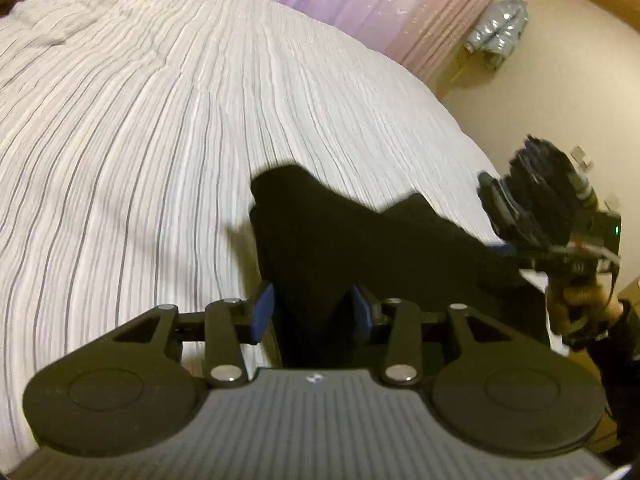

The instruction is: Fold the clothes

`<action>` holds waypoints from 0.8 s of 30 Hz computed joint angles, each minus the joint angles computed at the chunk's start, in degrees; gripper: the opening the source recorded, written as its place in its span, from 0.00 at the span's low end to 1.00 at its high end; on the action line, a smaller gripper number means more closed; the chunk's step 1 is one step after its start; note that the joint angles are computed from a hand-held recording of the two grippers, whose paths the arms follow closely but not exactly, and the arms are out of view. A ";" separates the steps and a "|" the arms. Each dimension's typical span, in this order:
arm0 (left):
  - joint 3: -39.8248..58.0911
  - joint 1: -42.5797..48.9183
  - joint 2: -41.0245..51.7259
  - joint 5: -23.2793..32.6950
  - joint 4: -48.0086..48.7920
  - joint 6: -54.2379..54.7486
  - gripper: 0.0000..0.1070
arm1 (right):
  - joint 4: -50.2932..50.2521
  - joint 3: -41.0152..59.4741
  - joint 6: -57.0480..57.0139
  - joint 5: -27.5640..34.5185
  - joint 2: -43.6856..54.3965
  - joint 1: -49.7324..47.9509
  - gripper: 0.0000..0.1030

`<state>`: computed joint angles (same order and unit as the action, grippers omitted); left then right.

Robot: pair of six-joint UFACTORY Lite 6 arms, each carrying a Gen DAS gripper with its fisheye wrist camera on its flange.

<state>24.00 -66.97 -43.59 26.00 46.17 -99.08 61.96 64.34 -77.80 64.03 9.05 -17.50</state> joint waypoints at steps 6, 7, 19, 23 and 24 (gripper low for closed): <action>5.49 9.10 11.54 -10.29 2.22 5.06 0.15 | 0.41 4.86 2.13 -0.74 9.17 1.10 0.10; 6.11 7.29 11.36 -8.55 6.50 1.99 0.12 | 1.14 4.29 1.20 -0.29 8.44 0.25 0.06; 5.68 9.68 14.54 -8.17 8.58 0.31 0.36 | -1.70 7.93 2.34 -3.50 11.41 -0.77 0.06; 7.38 0.85 8.74 5.93 6.27 2.17 0.30 | 0.75 4.78 0.52 -2.81 4.68 -6.56 0.65; 7.94 -2.45 7.47 10.25 6.81 1.27 0.29 | 1.16 3.56 -0.55 -2.76 1.94 -8.64 0.65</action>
